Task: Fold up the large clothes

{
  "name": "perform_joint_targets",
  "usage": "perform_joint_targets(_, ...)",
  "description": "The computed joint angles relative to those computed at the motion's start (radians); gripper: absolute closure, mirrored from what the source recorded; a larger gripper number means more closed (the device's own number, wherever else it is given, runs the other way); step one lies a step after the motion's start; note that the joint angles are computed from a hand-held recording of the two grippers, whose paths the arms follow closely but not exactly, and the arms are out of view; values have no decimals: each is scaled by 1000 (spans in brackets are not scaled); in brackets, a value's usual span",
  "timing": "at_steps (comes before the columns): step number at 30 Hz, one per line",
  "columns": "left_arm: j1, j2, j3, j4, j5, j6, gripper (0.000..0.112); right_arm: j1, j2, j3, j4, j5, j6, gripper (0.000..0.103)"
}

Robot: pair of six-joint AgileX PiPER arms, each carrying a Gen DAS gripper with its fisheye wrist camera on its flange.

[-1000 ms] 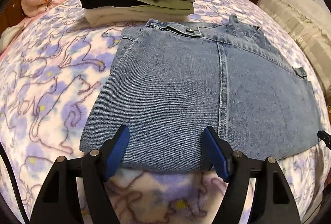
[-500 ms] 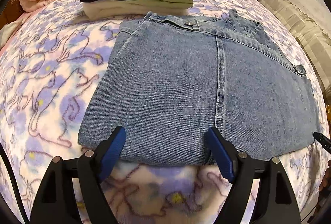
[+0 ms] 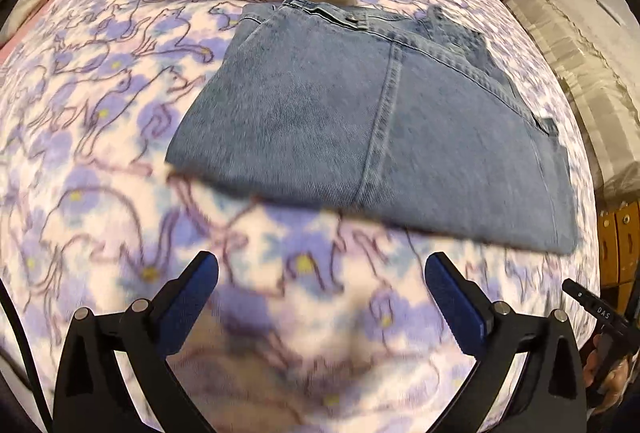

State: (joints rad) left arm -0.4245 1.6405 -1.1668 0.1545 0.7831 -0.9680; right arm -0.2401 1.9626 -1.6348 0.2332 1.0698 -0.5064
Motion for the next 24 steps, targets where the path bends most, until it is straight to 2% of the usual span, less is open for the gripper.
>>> perform_joint_targets(6, -123, -106, 54, 86, 20, -150, 10, 20, -141, 131, 46, 51, -72, 48)
perform_joint_targets(11, -169, -161, 96, 41, -15, -168, 10, 45, -244, 223, 107, 65, -133, 48)
perform_joint_targets(13, -174, -173, 114, 19, -43, -161, 10, 55, -269, 247, 130, 55, -149, 48)
perform_joint_targets(18, -159, -146, 131, 5, -103, -161, 10, 84, -314, 330, 220, -37, -177, 48)
perform_joint_targets(20, -129, -136, 171, -49, -198, -109, 10, 102, -310, 345, 246, -81, -182, 48)
perform_joint_targets(23, -60, -98, 256, -237, -409, 58, 10, 136, -296, 359, 282, -149, -192, 48)
perform_joint_targets(24, -42, -81, 271, -278, -453, 99, 10, 150, -284, 360, 308, -177, -203, 48)
